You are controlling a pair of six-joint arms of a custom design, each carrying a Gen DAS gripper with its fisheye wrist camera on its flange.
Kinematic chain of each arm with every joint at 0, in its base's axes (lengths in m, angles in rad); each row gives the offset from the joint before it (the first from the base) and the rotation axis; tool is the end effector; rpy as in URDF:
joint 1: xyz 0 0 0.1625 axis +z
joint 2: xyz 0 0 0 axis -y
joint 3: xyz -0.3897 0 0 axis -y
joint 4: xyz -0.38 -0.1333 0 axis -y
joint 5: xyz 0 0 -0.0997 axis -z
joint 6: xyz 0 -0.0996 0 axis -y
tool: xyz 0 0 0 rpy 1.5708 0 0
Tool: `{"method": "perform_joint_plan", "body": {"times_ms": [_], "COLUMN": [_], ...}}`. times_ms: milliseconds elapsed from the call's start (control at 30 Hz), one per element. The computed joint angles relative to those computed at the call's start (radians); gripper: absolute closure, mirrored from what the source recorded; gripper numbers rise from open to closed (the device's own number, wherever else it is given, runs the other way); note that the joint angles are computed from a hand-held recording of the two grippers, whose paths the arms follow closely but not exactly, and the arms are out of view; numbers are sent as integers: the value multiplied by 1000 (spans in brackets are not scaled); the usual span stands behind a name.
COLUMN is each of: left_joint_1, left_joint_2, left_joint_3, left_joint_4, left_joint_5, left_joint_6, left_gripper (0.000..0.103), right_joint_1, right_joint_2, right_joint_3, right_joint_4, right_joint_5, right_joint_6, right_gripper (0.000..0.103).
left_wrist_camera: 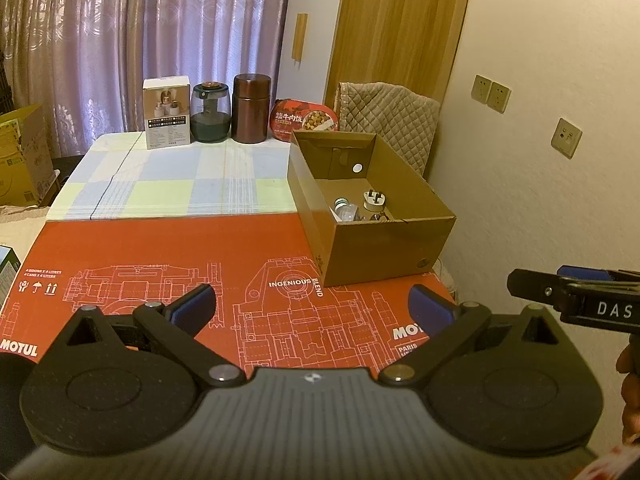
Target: Organize rigid objects
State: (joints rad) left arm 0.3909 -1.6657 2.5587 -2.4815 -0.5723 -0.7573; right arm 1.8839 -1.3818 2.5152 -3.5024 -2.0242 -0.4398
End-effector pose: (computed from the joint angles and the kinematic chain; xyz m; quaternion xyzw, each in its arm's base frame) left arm -0.1965 -0.3157 0.2023 0.1800 0.8593 -0.3989 0.2648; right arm 0.1986 -0.3224 0.2099 0.2488 -0.8671 0.3648 0.2307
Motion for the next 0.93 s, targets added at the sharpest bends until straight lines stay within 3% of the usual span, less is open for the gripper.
{"method": "perform_joint_plan", "body": {"times_ms": [933], "left_joint_1": [5], "left_joint_2": [14], "left_joint_3": [12], "left_joint_4": [-45], "left_joint_5": [-5], "left_joint_6": [1], "left_gripper": [2], "right_joint_1": [-6], "right_joint_2": [-2], "right_joint_3": [5], "right_joint_4": [-3], "right_joint_5": [4], "right_joint_6": [-3], "right_gripper": [22]}}
